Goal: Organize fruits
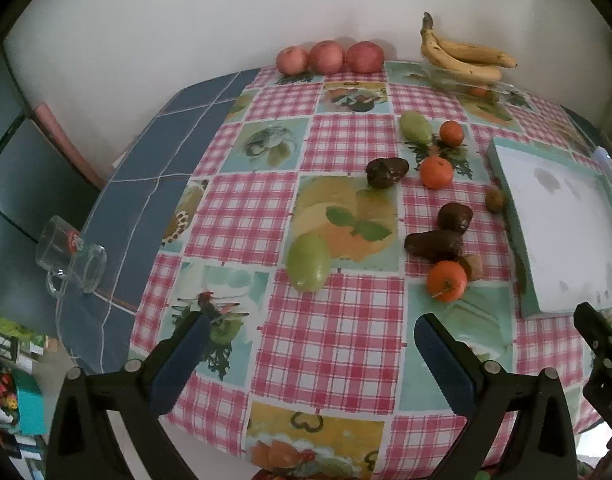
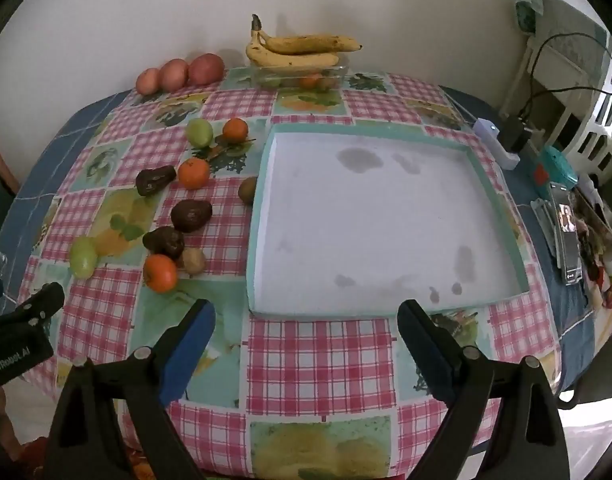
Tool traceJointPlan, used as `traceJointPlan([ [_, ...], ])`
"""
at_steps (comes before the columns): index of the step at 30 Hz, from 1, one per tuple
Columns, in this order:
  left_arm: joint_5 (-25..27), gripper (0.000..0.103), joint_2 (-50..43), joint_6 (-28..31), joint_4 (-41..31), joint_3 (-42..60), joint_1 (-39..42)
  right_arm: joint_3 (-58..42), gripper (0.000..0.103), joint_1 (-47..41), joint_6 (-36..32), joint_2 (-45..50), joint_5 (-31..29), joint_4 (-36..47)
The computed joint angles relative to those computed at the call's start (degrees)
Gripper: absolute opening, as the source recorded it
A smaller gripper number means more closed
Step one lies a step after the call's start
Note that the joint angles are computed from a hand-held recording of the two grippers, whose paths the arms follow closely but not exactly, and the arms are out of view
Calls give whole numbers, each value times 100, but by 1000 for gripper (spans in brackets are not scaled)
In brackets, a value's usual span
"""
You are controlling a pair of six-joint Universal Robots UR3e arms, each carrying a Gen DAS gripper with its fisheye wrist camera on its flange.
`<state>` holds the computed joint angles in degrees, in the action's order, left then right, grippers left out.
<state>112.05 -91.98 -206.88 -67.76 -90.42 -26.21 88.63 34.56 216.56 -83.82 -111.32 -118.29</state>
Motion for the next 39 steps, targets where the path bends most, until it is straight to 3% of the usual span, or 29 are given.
traceJointPlan([
  [39,-141,103,-51,166,-98,127,44,152,93,-53,83,-54,105,-71],
])
